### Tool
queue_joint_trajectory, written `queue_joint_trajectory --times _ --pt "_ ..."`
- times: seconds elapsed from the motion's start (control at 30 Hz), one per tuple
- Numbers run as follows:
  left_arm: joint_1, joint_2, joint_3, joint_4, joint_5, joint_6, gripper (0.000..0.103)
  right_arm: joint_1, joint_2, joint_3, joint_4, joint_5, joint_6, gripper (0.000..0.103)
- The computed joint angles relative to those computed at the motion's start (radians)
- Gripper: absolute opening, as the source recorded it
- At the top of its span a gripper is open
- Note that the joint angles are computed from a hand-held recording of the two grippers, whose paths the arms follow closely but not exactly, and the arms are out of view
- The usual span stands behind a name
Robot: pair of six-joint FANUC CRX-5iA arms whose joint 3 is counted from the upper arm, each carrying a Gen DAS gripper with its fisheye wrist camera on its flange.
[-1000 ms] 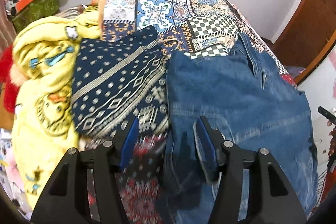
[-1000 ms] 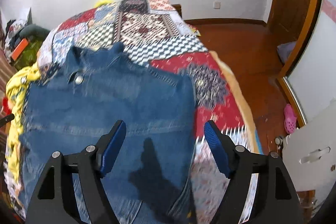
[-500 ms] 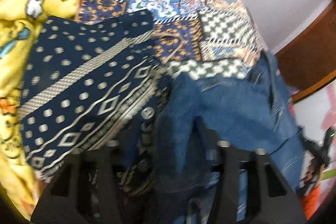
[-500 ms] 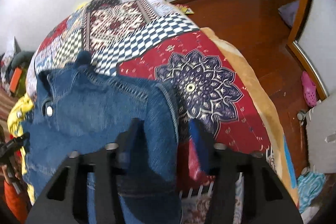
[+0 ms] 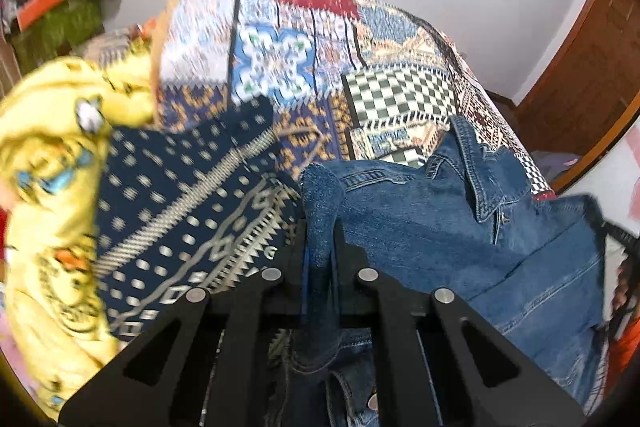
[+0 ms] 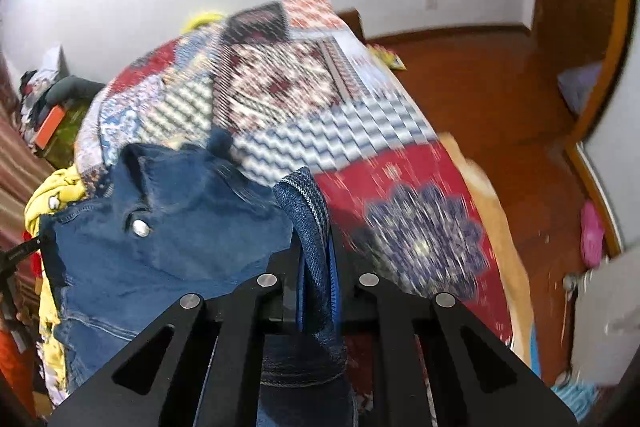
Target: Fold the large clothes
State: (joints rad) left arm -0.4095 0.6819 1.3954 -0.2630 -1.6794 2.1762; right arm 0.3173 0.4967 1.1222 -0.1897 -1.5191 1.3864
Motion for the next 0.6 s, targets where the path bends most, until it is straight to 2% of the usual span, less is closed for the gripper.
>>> queue_joint_trajectory --times 0.1,0.27,0.37,0.47,0.6 --pt "-0.005 0.000 0.040 -0.038 -0.026 -0.014 0.007 0.024 0.043 0.095 0.008 0.001 0.008 0.009" --pt "0.003 0.102 0.224 -0.089 -0.134 -0.074 0.007 0.059 0.123 0.210 0.061 0.003 0.010 0.009" --pt "0.020 0.111 0.196 -0.081 -0.140 -0.069 0.007 0.062 0.186 0.275 0.090 -0.038 -0.006 0.009" --pt "0.031 0.079 0.080 -0.076 -0.100 -0.050 0.008 0.060 0.241 0.311 0.114 -0.083 -0.015 0.009" --pt "0.044 0.134 0.121 -0.084 -0.157 -0.059 0.014 0.041 0.271 0.313 0.088 -0.121 -0.021 0.009"
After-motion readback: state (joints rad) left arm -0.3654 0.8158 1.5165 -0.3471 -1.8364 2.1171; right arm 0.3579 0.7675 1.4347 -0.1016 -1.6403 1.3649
